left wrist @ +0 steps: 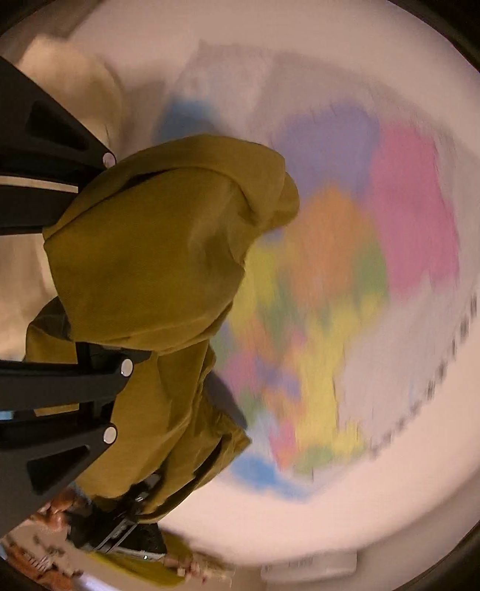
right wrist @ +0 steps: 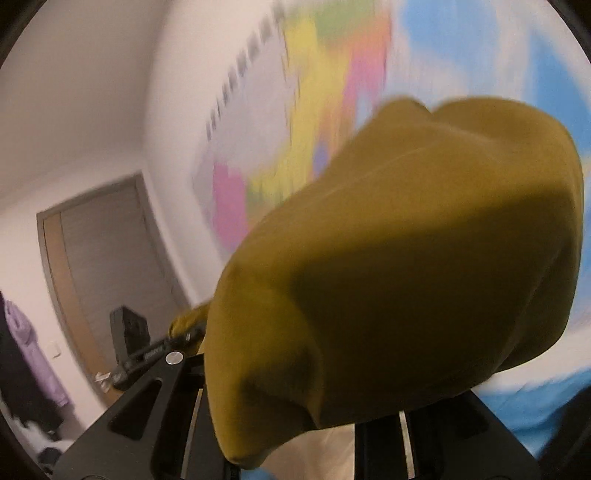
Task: Fold large clothes
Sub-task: 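Lift the folded shirt with both grippers and carry it over the pillow, then lower the folded shirt onto the cream pillow with both grippers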
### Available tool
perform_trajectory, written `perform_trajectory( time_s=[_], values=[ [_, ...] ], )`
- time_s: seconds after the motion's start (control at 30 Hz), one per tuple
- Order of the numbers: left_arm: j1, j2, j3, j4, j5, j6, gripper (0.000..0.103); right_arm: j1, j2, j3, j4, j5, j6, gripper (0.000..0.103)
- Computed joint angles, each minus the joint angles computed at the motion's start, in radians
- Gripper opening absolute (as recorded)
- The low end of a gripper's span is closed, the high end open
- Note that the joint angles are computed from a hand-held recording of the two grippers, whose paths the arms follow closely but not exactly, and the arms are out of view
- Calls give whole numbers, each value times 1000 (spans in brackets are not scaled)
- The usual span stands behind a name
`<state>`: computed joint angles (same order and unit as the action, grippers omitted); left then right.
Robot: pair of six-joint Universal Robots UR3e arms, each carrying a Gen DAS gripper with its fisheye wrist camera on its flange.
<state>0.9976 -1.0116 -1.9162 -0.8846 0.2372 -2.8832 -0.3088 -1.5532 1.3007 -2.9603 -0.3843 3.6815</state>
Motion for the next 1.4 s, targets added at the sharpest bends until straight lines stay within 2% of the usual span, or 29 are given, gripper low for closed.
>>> perform_trajectory(
  time_s=[0.03,0.07,0.1,0.13,0.17,0.2,0.27,0.3,0.37,0.4,0.47,0.5,0.57,0.6,0.7,0.77,0.8,0.83,0.87,0.9,0.97,1.07,1.2,1.27,1.4],
  values=[
    [29,0,-38,-86,21,106,26,86,12,45,89,-55,-122,17],
    [41,-41,-102,-103,86,189,26,164,32,83,160,-118,-213,17],
    [35,-83,-139,-82,142,203,26,255,72,107,279,-190,-330,18],
    [9,-164,-172,-32,236,206,26,308,106,107,368,-242,-398,19],
    [-8,-241,-199,-5,305,216,26,362,151,116,451,-304,-449,21],
    [1,-277,-239,11,319,241,27,373,170,137,470,-313,-461,23],
    [50,-263,-309,7,294,313,33,356,162,203,465,-274,-467,34],
    [70,-245,-322,-15,285,338,38,331,132,219,527,-236,-505,37],
    [90,-250,-300,-66,272,362,39,290,62,241,645,-194,-589,41],
    [96,-263,-270,-117,274,383,42,265,7,243,755,-191,-676,44],
    [66,-279,-260,-55,294,313,49,200,-110,272,946,-196,-832,57],
    [35,-274,-260,-1,318,260,51,161,-165,306,1004,-185,-890,58],
    [38,-265,-257,-26,316,274,53,40,-295,345,1233,-154,-1061,59],
    [42,-262,-255,-45,316,281,54,-4,-339,367,1286,-148,-1088,59],
    [38,-271,-248,-47,326,268,54,-96,-409,429,1215,-173,-1016,61],
    [7,-259,-257,35,385,221,55,-107,-393,443,1116,-184,-936,61],
    [-7,-253,-260,66,411,200,56,-68,-336,419,996,-207,-843,61],
    [-22,-248,-262,97,439,177,56,-41,-309,412,926,-233,-796,54],
    [-38,-246,-261,120,468,155,57,-7,-272,398,876,-259,-760,36],
    [-59,-246,-254,139,507,128,58,34,-223,371,869,-288,-747,26],
    [-93,-244,-248,174,585,84,64,96,-185,349,875,-358,-750,17],
    [-133,-219,-264,223,673,66,68,148,-186,388,886,-432,-788,16],
    [-200,-165,-279,263,814,30,71,100,-234,425,984,-405,-862,17],
    [-225,-119,-287,259,879,7,71,88,-273,414,1006,-422,-878,21],
    [-176,58,-351,219,879,-19,71,50,-341,410,1029,-416,-916,26]
  ],
)
